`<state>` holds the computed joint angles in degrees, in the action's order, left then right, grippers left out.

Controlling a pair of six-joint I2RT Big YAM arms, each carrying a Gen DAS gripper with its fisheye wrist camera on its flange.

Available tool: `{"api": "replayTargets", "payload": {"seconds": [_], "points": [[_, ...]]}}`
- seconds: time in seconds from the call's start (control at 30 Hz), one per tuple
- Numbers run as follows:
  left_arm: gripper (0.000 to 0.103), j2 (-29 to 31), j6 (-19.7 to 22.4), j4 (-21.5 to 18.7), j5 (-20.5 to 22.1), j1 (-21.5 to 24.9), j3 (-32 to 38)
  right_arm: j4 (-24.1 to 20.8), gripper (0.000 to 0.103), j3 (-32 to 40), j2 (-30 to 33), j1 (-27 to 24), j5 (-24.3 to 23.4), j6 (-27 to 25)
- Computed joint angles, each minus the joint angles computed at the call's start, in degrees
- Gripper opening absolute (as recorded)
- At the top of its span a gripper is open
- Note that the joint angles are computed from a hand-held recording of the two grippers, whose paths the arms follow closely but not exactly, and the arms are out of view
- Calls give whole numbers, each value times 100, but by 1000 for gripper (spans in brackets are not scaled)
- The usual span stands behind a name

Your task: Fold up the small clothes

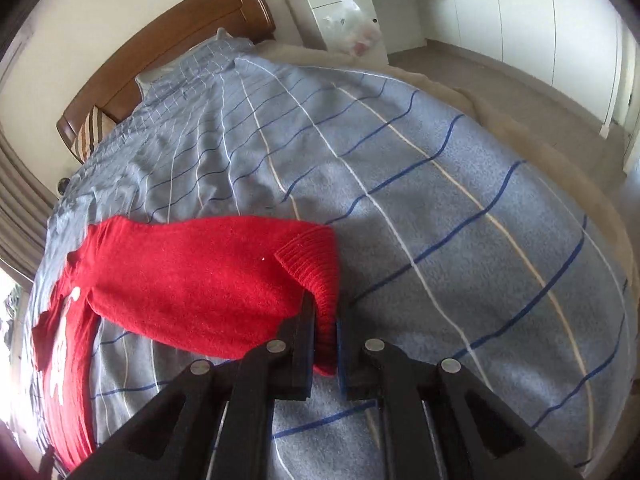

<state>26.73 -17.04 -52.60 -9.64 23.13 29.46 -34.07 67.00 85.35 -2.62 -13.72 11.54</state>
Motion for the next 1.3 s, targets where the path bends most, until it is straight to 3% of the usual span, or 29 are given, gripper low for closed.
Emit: {"api": "replayTargets", "payload": {"seconds": [0.07,0.13,0.27,0.43,0.57,0.7,0.8,0.83,0.87,0.97,1.07,1.1,1.17,1.2,1.3], "points": [[85,32,-25,6,36,16,-3,198,25,-91,-11,-141,-474,254],[85,72,-38,15,54,27,-7,327,25,-137,-7,-218,-763,474],[85,87,-20,17,17,0,-11,260,6,-85,37,-148,-436,526],[85,108,-42,5,14,7,-12,450,3,-192,86,-253,-302,1010],[85,150,3,-75,-58,-64,40,504,3,-290,30,-244,-103,783],[85,226,389,-281,-169,-133,367,500,4,-328,-49,-234,16,665],[85,402,797,-176,-132,-218,864,404,33,-436,-302,-213,266,405],[85,519,902,-92,-2,-245,1066,389,52,-501,-440,-188,416,309],[86,691,1013,-9,188,-279,1290,419,62,-610,-623,-159,581,234],[88,1591,1396,156,929,-501,2150,538,63,-986,-1229,-52,824,-42],[93,2951,1863,-103,1790,-824,3241,569,64,-1330,-1732,128,634,-226],[93,3382,1966,-124,1878,-927,3544,602,65,-1452,-1875,207,505,-246],[91,4139,1884,9,1548,-1157,4022,682,66,-1684,-2114,414,309,-232],[91,4590,1855,-119,1469,-1223,4335,744,66,-1798,-2211,522,201,-215],[73,5681,1580,-572,1286,-1347,5071,1022,66,-2152,-2447,900,45,-124]]}}
